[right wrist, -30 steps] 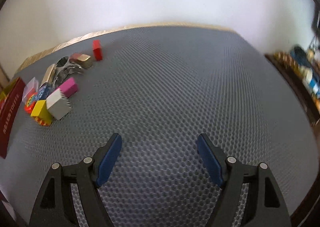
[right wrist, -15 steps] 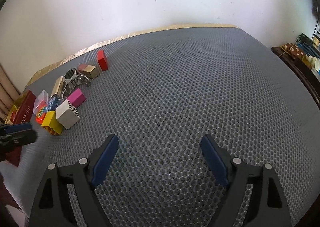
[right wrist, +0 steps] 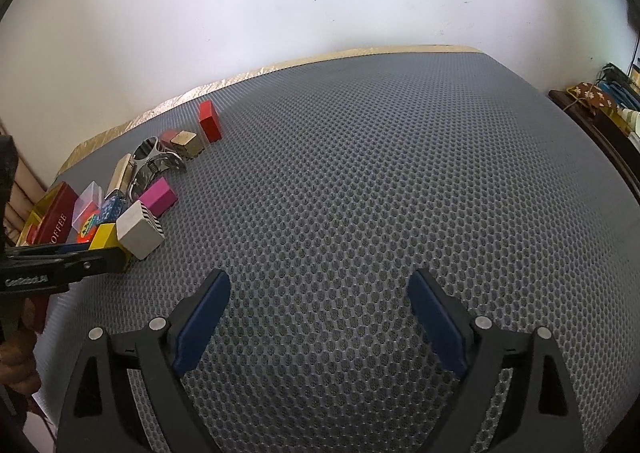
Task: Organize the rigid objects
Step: 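Grasp the yellow cube with the left gripper, then place the yellow cube in the tin beside the MARUBI box, open left gripper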
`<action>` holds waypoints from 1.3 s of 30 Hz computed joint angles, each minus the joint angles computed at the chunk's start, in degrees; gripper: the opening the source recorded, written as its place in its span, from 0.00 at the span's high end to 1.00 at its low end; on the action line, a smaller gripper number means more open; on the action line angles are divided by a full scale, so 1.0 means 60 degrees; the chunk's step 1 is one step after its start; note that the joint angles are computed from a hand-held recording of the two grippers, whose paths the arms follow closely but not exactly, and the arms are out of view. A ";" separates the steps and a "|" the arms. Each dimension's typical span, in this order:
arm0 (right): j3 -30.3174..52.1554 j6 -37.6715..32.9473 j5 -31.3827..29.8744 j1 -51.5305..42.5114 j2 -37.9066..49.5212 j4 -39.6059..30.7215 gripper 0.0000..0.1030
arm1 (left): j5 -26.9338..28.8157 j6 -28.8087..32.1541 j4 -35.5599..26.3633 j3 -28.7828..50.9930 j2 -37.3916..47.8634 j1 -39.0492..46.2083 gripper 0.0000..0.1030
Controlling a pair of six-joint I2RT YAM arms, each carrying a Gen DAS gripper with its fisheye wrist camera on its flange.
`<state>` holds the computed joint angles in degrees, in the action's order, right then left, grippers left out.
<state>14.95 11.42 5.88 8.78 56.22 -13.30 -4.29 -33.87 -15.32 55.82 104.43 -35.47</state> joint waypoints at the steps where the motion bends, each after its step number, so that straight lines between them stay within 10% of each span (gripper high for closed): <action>1: -0.0010 0.0004 -0.0020 -0.0012 0.0000 0.0023 0.12 | -0.0023 0.0042 -0.0050 0.0098 0.0077 0.0002 0.49; 16: 0.0038 -0.0013 -0.0015 0.0048 0.0271 0.0190 0.09 | -0.1383 -0.0301 0.0143 0.0338 0.0194 -0.0957 0.71; 24: 0.0039 0.0019 0.0012 0.0090 0.0326 0.0251 0.09 | -0.2641 -0.1810 -0.1425 -0.1427 -0.3464 -0.2070 0.71; 29: 0.0066 0.0091 0.0221 0.0266 0.0435 0.0277 0.09 | -0.3409 -0.2613 -0.4175 -0.2587 -0.7105 -0.1641 0.71; 33: 0.0103 0.0219 0.0474 0.0513 0.0603 0.0329 0.09 | -0.3540 -0.1738 -0.5655 -0.3371 -0.9140 0.0112 0.71; 39: 0.0203 0.0388 0.0913 0.0901 0.0940 0.0378 0.09 | -0.2162 0.1743 -0.4334 -0.4819 -0.9855 0.4540 0.71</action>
<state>16.17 13.75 11.36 14.19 61.86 -11.03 -17.27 -23.42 -41.33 26.90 45.30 -8.23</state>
